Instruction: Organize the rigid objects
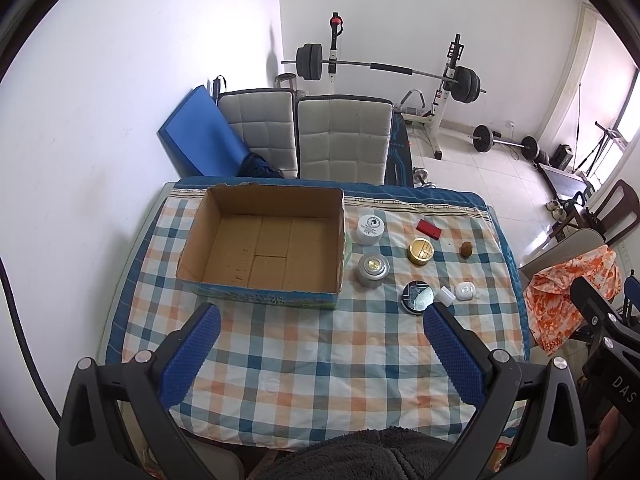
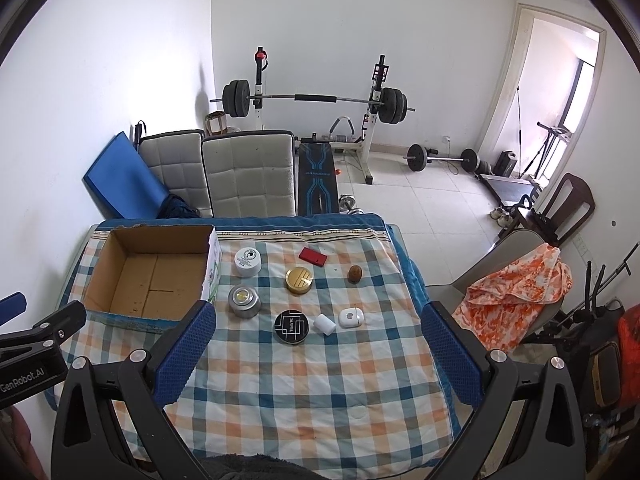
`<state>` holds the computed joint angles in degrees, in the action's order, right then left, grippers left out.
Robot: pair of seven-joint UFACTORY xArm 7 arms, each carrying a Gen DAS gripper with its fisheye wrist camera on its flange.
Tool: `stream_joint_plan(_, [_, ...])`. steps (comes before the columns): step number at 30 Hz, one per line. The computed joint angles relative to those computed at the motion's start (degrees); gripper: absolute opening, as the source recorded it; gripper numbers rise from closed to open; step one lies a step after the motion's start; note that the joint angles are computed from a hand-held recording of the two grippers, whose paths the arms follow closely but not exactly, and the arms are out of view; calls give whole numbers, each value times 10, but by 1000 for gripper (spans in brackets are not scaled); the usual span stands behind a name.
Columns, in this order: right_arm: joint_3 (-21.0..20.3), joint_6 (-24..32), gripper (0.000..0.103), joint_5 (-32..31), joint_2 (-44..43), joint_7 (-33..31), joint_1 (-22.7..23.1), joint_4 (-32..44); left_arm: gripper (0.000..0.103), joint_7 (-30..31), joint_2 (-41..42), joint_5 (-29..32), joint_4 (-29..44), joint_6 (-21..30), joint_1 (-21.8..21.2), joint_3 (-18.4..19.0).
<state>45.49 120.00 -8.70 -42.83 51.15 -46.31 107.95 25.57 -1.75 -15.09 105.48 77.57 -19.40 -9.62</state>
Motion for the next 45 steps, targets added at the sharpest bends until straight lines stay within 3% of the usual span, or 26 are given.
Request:
stream_joint_plan(12, [1, 2, 103, 4, -1, -5, -8, 5, 103, 5, 8, -4, 37, 23, 8, 6])
stream_joint_plan(36, [1, 8, 103, 12, -8, -24, -27, 11, 103, 0, -3, -3, 22, 20, 6, 3])
stream_joint_plan(45, [-29, -6, 103, 14, -17, -4, 21, -45, 103, -4, -2, 0, 18, 23, 2, -1])
